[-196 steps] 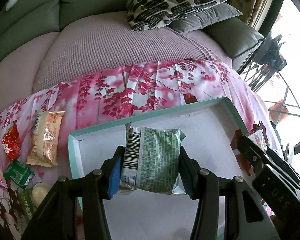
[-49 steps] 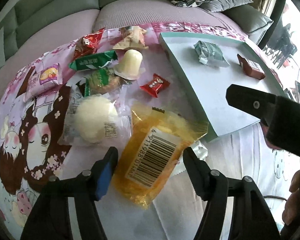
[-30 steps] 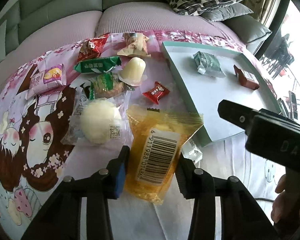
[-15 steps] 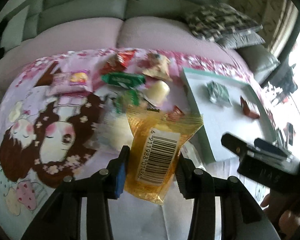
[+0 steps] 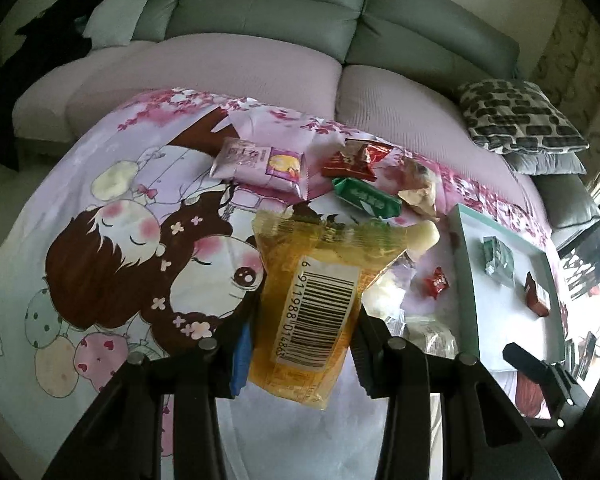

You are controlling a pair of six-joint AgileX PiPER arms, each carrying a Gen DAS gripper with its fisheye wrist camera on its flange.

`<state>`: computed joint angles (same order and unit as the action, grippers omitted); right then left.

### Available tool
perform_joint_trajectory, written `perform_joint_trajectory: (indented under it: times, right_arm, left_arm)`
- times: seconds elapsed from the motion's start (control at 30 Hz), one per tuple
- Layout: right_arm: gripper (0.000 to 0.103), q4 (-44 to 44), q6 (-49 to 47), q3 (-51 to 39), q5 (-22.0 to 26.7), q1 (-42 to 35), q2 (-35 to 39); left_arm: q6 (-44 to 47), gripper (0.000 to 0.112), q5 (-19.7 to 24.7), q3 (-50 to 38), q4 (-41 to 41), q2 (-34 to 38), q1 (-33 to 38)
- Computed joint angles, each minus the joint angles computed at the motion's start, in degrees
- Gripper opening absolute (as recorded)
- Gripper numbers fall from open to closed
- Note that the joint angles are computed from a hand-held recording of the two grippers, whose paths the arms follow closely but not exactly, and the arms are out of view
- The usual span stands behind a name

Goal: Organize snacks
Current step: 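Grasp the white printed packet with right tool while left tool holds the yellow bag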

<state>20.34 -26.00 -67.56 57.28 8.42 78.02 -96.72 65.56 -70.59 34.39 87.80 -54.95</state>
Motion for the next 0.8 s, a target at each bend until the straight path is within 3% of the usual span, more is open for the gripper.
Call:
perform_joint_trajectory:
  times: [0.43,0.8]
  right_arm:
    - [0.091,-5.79,4.69,2.01,-1.81,4.58,4.05]
    - [0.09,-8.56,6.35,2.58,-2.78,6.29,4.87]
  left_arm:
    - [-0.75,0.044,-3.57,2.72,-0.66,-1.87,0.74]
    - [-0.12,0.044,-4.84,3.33,-1.94,-1.8,1.5]
